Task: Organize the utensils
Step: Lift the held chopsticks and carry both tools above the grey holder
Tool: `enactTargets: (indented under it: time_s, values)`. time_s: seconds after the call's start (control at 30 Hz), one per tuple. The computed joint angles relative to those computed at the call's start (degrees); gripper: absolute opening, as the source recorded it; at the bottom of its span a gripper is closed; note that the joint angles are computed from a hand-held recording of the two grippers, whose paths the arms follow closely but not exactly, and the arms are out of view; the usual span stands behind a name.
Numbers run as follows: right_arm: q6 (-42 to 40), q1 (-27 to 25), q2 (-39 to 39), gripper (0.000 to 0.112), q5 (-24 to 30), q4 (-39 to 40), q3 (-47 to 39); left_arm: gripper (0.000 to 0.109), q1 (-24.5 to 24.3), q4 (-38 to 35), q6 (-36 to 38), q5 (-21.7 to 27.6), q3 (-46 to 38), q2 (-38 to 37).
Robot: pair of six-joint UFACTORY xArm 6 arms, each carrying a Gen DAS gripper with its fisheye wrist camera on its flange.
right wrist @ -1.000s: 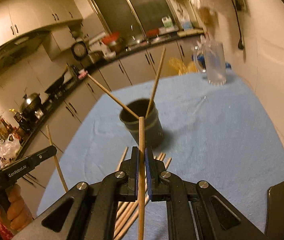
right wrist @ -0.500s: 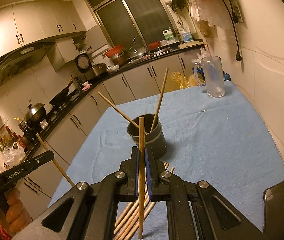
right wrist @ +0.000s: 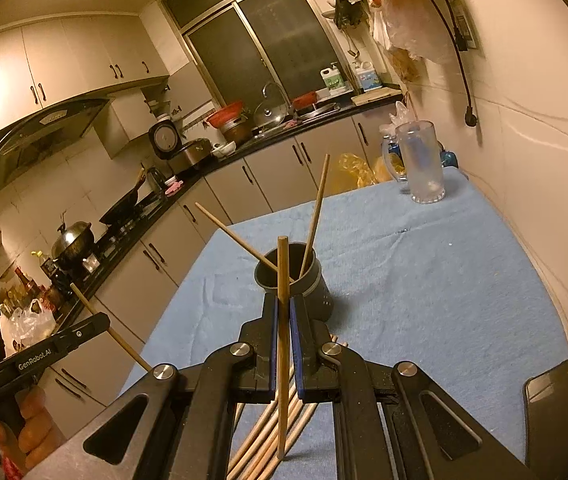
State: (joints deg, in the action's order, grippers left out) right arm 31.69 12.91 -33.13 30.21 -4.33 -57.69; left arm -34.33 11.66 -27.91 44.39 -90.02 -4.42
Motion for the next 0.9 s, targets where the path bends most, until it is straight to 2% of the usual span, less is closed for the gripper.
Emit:
enactTargets:
  time_s: [0.6, 0.9]
  values:
    - [-2.46, -2.39, 2.13, 0.007, 0.25, 2.29, -5.27, 0.006, -0.67, -1.88, 3.91, 5.06, -13.93, 7.55]
    - [-4.73, -4.70, 6.24, 0.007, 0.30, 4.88, -11.69, 0.006, -0.91, -3.10, 6.18, 9.72, -29.25, 16.67]
